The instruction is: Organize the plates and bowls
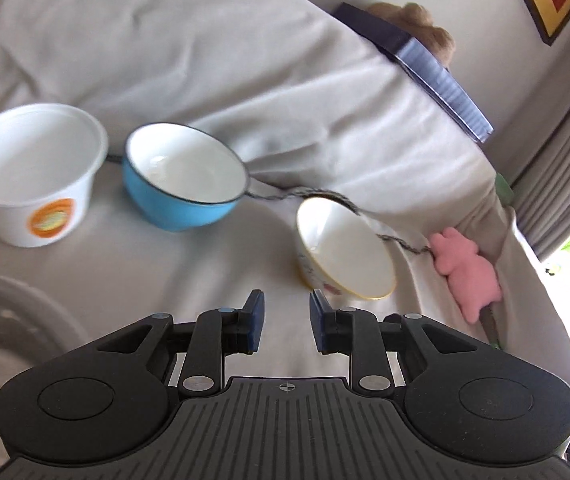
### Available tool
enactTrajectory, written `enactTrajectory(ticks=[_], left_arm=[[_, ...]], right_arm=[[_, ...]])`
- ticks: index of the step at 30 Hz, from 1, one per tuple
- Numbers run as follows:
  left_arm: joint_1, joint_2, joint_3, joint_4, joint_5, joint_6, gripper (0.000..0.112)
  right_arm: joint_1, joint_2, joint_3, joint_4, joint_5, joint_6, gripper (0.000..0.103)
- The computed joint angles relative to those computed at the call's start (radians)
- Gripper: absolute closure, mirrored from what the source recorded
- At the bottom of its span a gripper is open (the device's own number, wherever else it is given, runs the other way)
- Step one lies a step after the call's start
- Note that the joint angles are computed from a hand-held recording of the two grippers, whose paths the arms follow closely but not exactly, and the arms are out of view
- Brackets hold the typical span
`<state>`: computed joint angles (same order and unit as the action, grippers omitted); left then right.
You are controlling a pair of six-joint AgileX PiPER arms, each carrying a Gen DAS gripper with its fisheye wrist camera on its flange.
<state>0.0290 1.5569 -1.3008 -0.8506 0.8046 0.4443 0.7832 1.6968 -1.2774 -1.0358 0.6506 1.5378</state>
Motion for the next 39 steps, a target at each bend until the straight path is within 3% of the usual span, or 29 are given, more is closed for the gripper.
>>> enactTrajectory(ticks=[4,8,11,17,20,23,26,29,34,39], left_arm=[[-0.136,0.174,-0.174,0.050,-0.044,-0.139,0.085],[-0.251,0.327,-0.371,0.355,-0.094,-0.439,0.085],[-0.296,0.397,-0.445,0.550,-0.139,-0.602,0.085],[-0.304,0.561,-0.624,0.542,-0.095,-0.628,0.084],[-0.309,0.604,-0.647,0.527,-0.123,-0.601,0.084],[-0.309,0.641,-0.669,0.498,-0.127,-0.564,0.084],[-0.300,0.679,-0.713,0.459,-0.066,-0.528,0.090],[-0.300,0.636,-0.665,0.469,-0.045,-0.501,0.087],[-0.269,0.385,-0.332,0.399,-0.054,-0.374,0.086],[-0.226,0.107,-0.002,0.354,-0.025,-0.249,0.085]], right_arm=[[-0.163,-0.025,0.038,0.087,-0.099,-0.090,0.053],[-0.311,0.039,-0.024,0.313,-0.219,-0.302,0.053],[-0.369,0.141,-0.130,0.425,-0.233,-0.422,0.053],[-0.447,0.359,-0.390,0.805,-0.212,-0.800,0.053],[-0.484,0.446,-0.496,1.013,-0.181,-0.984,0.054],[-0.505,0.480,-0.529,1.184,-0.172,-1.152,0.064],[-0.469,0.454,-0.511,1.117,-0.162,-1.139,0.083],[-0.426,0.375,-0.412,1.048,-0.192,-1.112,0.083],[-0.403,0.190,-0.168,1.361,-0.255,-1.369,0.083],[-0.313,0.063,0.027,1.486,-0.300,-1.481,0.083]])
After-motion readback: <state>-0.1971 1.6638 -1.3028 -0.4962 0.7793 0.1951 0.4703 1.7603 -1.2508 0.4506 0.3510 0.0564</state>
